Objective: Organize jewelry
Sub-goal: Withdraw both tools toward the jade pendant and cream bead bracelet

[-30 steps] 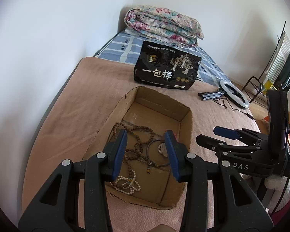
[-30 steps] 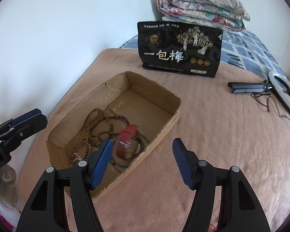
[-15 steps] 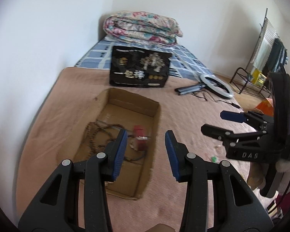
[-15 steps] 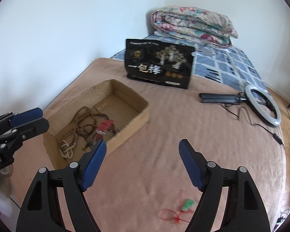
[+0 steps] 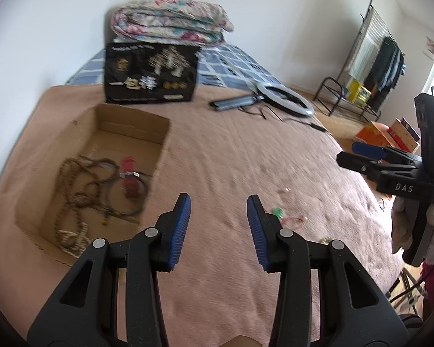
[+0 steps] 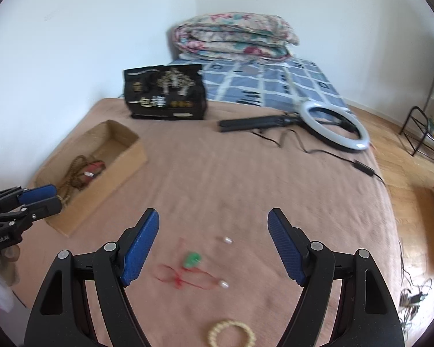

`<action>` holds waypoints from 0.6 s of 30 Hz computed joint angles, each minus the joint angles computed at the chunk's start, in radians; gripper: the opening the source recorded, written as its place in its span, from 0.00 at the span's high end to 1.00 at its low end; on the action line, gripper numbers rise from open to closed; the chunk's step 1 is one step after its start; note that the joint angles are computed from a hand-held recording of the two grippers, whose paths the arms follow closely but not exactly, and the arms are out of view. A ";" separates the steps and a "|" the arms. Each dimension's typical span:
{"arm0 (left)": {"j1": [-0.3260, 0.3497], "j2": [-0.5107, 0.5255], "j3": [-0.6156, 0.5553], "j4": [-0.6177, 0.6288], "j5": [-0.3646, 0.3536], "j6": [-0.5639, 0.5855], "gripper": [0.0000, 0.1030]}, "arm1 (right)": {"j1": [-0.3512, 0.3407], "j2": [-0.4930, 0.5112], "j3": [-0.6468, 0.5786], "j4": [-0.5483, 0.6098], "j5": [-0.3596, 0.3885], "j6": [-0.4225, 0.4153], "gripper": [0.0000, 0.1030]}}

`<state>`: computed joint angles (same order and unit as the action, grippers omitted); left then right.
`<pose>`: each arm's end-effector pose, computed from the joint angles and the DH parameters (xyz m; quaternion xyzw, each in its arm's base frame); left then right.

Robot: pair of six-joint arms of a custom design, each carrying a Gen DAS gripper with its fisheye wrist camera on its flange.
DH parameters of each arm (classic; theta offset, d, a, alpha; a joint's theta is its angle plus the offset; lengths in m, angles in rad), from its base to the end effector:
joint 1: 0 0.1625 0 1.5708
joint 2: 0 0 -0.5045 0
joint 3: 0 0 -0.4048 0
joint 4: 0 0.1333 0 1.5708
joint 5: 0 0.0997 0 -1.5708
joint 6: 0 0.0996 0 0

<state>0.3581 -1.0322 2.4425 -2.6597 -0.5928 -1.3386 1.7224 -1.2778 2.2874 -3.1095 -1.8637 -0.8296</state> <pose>-0.2994 -0.3426 0.1117 0.0202 0.8744 -0.4025 0.2700 0.1782 -0.4739 0.2708 0.4162 -0.8602 0.1971 0.2189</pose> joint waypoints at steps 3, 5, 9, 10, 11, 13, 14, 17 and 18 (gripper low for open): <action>0.013 0.044 -0.015 -0.077 -0.025 0.070 0.60 | -0.043 -0.037 0.014 -0.002 -0.003 -0.030 0.25; 0.019 0.070 -0.028 -0.108 -0.039 0.107 0.60 | -0.069 -0.058 0.028 -0.010 -0.008 -0.056 0.25; 0.039 0.126 -0.050 -0.198 -0.071 0.186 0.60 | -0.117 -0.092 0.059 -0.029 -0.024 -0.110 0.25; 0.045 0.139 -0.053 -0.223 -0.081 0.204 0.60 | -0.128 -0.099 0.064 -0.028 -0.024 -0.118 0.25; 0.049 0.148 -0.057 -0.236 -0.087 0.213 0.60 | -0.142 -0.107 0.072 -0.028 -0.023 -0.129 0.25; 0.064 0.176 -0.074 -0.262 -0.106 0.243 0.60 | -0.166 -0.124 0.087 -0.026 -0.020 -0.147 0.25; 0.068 0.187 -0.080 -0.268 -0.112 0.250 0.60 | -0.176 -0.129 0.092 -0.026 -0.020 -0.153 0.25; 0.089 0.226 -0.103 -0.306 -0.141 0.294 0.60 | -0.211 -0.143 0.113 -0.024 -0.018 -0.175 0.25; 0.096 0.238 -0.113 -0.314 -0.150 0.311 0.60 | -0.222 -0.146 0.119 -0.022 -0.019 -0.183 0.25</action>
